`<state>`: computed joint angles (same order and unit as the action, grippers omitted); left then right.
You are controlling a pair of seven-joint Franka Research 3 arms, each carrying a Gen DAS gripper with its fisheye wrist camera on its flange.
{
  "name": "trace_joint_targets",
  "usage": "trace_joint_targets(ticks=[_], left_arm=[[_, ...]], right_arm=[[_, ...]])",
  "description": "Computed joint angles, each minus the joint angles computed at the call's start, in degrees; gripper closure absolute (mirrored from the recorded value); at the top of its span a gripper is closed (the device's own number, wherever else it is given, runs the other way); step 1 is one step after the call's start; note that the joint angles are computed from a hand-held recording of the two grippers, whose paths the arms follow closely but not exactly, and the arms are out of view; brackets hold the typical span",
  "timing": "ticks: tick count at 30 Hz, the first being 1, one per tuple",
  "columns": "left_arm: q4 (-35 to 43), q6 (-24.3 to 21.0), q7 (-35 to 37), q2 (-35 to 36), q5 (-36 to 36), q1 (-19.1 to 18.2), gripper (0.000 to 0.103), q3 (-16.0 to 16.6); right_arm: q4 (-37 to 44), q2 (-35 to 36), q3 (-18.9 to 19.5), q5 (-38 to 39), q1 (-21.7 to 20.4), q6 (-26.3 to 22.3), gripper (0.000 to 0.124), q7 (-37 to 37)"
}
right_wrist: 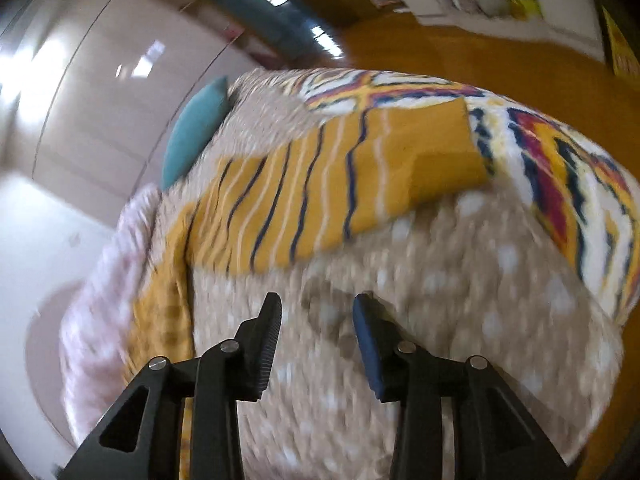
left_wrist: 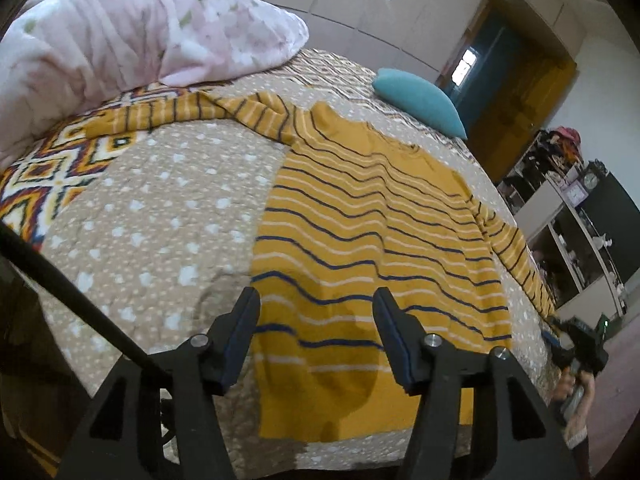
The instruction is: Fold small clothes
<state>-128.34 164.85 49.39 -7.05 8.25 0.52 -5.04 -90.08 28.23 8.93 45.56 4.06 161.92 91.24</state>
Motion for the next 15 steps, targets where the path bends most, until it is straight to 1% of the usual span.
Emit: trace_joint_targets(ticks=[2,3,5,6,7,8,9,11,13,15], left_arm=[[1.72,-0.81,1.05,1.47,-0.7,-0.43,0.046,-0.06],[2.61,-1.2,1.5,2.19,-0.95,-0.55,0.046,-0.13],[4.28,-1.97,1.63,3.48,-0.92,-0.6,0.046,-0.39],[5.29,-2.25,1.89,4.26,-1.21,-0.64,0.046,-0.45],[5.94,-2.21,2.24,4.8,-1.58,-0.65,0.046,-0.48],[6.46,-2.2,2.39,5.17,-1.72,-0.62,0.046,-0.55],[7.0,-2.14,2.76,5.59,-1.95,-0.58,0.046,-0.56],[8.23,-2.31,3.29,6.59,-1.95,-0.47,0.045,-0.64],[9.33,-2.37,4.16,7.56,-2.47,-0.29,0.045,-0.67],[9.74,-1.99,4.63,8.09,-3.17,-0.03,0.045,-0.67]], right_arm=[[3.2,2.2,-1.53,-1.65,0.87,0.21,0.083,2.85],[5.97,3.96,-4.32,-5.39,2.85,0.02,0.083,7.02],[10.81,6.88,-6.41,-10.11,4.18,-1.27,0.085,11.78],[12.8,8.0,-6.68,-11.65,4.07,-2.46,0.093,13.45],[16.08,9.83,-6.66,-12.92,3.57,-4.29,0.115,14.86],[17.87,10.81,-5.78,-13.34,2.53,-5.17,0.117,14.65],[19.24,11.43,-5.5,-14.03,1.91,-5.56,0.118,14.62],[20.55,11.5,-7.82,-17.61,2.35,-5.58,0.118,16.74],[23.97,12.48,-12.04,-22.92,4.0,-6.43,0.118,21.98],[29.97,15.08,-15.17,-27.51,4.56,-8.69,0.118,27.47]])
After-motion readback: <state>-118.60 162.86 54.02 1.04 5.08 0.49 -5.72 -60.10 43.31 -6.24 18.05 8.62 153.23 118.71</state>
